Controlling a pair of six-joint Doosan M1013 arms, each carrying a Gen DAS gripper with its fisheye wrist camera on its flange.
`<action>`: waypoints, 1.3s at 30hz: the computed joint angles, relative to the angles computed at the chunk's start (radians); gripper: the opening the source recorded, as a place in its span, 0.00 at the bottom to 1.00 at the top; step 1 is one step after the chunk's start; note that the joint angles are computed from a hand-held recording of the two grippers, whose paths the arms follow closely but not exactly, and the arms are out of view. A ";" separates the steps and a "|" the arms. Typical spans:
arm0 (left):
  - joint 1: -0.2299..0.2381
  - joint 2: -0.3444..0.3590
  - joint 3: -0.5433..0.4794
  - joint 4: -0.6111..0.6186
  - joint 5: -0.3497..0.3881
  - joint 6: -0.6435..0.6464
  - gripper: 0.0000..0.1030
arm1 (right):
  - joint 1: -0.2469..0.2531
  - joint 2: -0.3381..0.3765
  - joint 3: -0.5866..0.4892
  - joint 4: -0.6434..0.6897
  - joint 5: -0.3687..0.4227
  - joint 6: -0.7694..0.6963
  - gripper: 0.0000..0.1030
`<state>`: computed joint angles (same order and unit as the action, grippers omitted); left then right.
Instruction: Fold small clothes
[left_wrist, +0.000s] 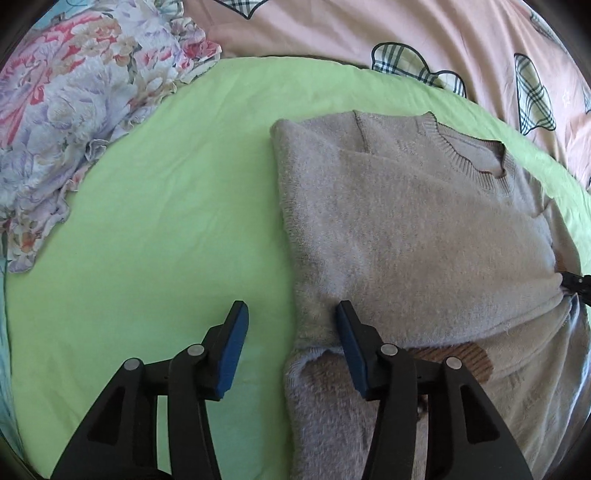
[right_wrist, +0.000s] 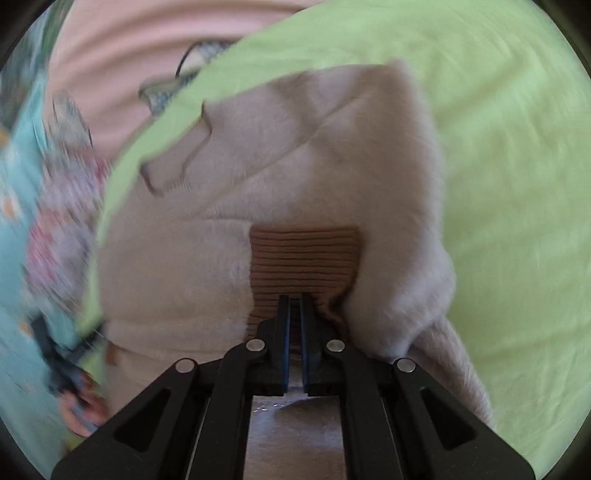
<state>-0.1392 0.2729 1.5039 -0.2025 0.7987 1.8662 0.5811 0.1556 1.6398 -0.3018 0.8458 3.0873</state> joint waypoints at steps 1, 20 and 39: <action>0.003 -0.007 0.005 -0.012 0.001 0.006 0.49 | 0.011 -0.007 -0.001 -0.027 0.014 0.027 0.05; 0.133 -0.290 0.297 -0.293 0.131 0.222 0.54 | 0.296 -0.082 0.037 -0.322 0.100 0.312 0.66; 0.172 -0.391 0.448 -0.324 0.286 0.363 0.68 | 0.469 -0.154 0.095 -0.385 0.280 0.474 0.66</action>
<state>0.0327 -0.1177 1.9522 -0.5268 1.0842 2.2289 1.0505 0.0016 1.7349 -0.6867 1.1256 3.5614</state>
